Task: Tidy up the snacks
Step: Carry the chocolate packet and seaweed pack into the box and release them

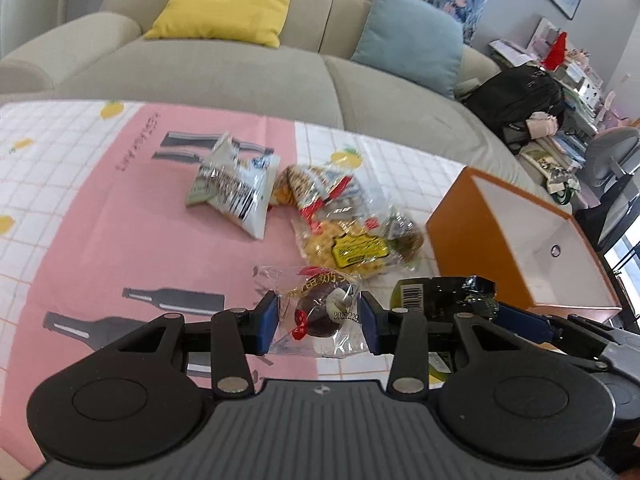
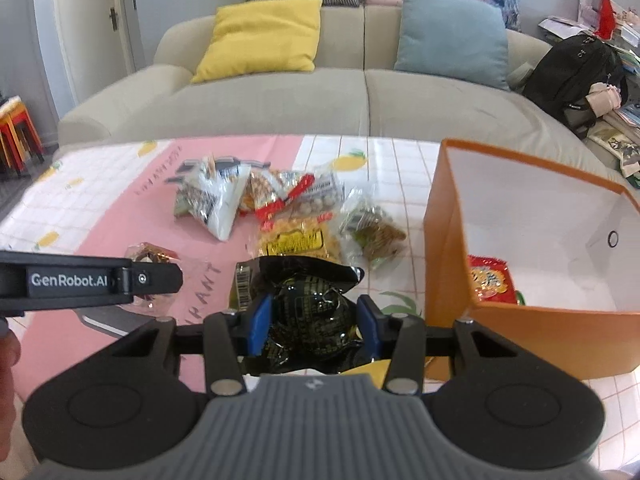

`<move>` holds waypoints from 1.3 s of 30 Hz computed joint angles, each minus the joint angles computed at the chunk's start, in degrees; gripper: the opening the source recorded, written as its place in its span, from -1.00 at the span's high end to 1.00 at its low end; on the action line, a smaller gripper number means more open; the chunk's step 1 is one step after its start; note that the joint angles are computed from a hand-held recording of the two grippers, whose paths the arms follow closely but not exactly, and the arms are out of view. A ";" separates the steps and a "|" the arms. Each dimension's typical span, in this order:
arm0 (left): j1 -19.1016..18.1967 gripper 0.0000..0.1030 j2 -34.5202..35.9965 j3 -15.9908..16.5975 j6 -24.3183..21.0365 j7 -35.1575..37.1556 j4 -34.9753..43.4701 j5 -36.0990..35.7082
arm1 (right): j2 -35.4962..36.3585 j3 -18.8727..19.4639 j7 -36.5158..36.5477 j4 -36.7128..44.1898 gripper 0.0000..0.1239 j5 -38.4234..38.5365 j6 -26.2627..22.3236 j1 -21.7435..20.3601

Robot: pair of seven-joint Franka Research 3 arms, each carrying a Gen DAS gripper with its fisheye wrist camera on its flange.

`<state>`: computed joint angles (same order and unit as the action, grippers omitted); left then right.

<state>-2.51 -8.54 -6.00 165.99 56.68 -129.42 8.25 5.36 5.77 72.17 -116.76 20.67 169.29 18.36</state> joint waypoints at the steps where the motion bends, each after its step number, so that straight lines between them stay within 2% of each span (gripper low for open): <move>1: 0.15 0.08 -0.37 -0.31 -0.19 -0.40 0.14 0.71 | -0.86 0.53 -2.13 -0.45 0.28 2.40 0.11 -0.55; 4: -0.06 0.08 -1.04 -0.67 -0.54 -0.29 0.78 1.73 | -3.55 0.98 -8.77 -1.64 0.28 9.38 0.44 -1.28; 8: -1.28 0.08 -1.14 -1.08 -0.39 1.47 2.24 2.26 | -6.29 -0.41 -15.03 -2.13 0.28 15.87 -0.71 -1.33; 13: -4.43 0.08 0.83 -1.01 -0.41 8.61 5.88 -0.77 | -7.95 -2.88 -15.81 -0.98 0.29 16.18 -4.50 -2.65; 16: -6.99 0.08 3.49 -0.57 -1.50 17.82 9.74 -7.17 | -7.50 -4.23 -14.72 1.31 0.29 15.48 -8.08 -4.27; 19: -8.13 0.08 7.01 -1.27 -5.53 29.59 15.59 -15.52 | -5.87 -5.24 -13.27 5.08 0.29 13.63 -12.86 -6.26; 21: -7.61 0.08 10.06 -2.55 -9.61 34.08 20.90 -18.44 | -4.24 -5.75 -11.05 8.23 0.29 10.75 -16.34 -7.66; 29: -4.99 0.08 21.53 -6.84 -20.14 37.76 38.34 -18.04 | 3.70 -6.49 -5.26 20.09 0.30 1.24 -23.15 -11.06; 34: -5.26 0.08 30.09 -7.97 -27.65 38.42 50.82 -15.08 | 10.21 -6.80 -2.78 29.74 0.30 -2.07 -30.30 -12.69; 39: -6.44 0.07 36.81 -8.31 -32.32 39.37 60.13 -11.96 | 16.74 -7.23 -0.13 38.50 0.30 -5.35 -36.29 -13.49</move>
